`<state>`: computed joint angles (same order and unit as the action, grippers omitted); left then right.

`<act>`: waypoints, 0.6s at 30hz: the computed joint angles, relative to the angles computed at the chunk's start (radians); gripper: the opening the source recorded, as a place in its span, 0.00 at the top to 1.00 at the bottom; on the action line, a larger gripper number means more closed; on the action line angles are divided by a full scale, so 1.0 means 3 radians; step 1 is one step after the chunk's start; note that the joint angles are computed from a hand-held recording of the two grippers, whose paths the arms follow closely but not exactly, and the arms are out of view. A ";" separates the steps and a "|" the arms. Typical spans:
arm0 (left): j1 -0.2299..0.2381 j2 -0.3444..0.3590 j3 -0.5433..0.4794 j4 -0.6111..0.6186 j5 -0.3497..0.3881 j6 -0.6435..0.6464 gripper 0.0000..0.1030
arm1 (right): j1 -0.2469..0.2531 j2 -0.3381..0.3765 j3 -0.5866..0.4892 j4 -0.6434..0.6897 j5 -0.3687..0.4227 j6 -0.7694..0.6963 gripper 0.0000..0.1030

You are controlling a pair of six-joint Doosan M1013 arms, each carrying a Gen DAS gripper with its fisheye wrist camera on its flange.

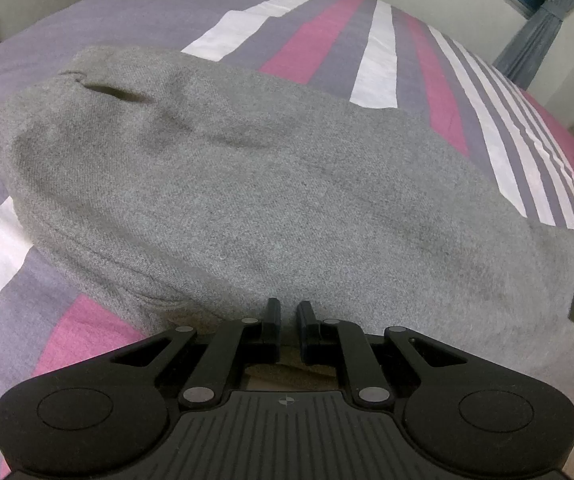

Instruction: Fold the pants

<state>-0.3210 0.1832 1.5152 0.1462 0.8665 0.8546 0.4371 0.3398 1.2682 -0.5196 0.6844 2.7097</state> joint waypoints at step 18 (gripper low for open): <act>-0.0044 0.0030 -0.0042 0.0118 0.0051 0.0025 0.89 | -0.0134 -0.0590 0.0932 0.0158 -0.0131 0.0939 0.82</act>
<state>-0.3342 0.1923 1.5025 0.1816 0.8817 0.8622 0.3969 0.1629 1.5477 -0.4722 0.6451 2.9914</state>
